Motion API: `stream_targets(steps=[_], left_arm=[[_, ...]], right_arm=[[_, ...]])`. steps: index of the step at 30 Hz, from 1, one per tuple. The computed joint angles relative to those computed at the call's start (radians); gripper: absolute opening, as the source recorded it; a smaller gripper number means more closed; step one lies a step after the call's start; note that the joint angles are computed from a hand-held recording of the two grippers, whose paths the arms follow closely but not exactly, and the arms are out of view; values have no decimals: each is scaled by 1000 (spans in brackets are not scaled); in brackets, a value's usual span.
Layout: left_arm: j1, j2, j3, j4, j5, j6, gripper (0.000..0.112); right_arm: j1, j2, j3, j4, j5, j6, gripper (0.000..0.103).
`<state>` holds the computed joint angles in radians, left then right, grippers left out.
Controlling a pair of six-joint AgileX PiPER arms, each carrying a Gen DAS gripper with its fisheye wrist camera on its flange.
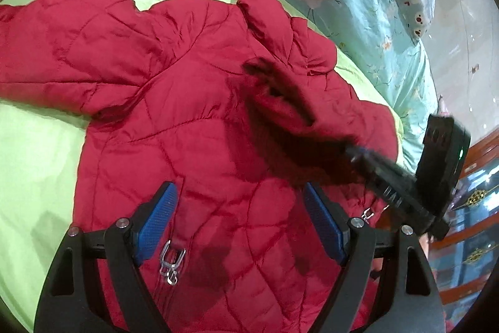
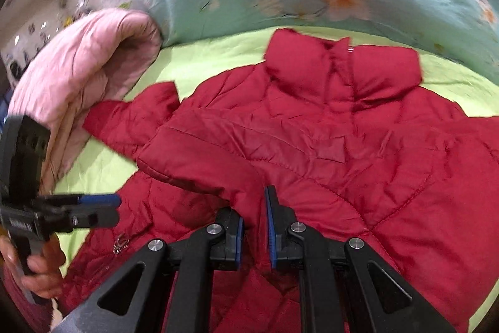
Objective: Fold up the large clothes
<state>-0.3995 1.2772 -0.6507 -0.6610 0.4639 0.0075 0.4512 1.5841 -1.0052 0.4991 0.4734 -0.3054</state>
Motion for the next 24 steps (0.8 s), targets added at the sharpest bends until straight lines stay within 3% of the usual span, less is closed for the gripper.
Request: stream_targets(steps=[5,12,18,20,21,24], left_arm=[[108,68,-22,-265,47,283,83],[194,240,-89,-489,127,512,83],[154,322,-168,-445,70,498,82],[127,347,-204,-376,50,453,61],[121,361,-221,-346,54,437,41],[92,373,-231,-319,23,430,26]], right_arm=[[72,45,-10,-86,-48,90,12],[122,79,-22,-141,-89,139,18],[113,86,-12,-68,-90,81,22],[111,73,1,-75,-88,81,26],[116,65,6,-100,-91,105,28],[111,41,26,-89,-85,103,40]])
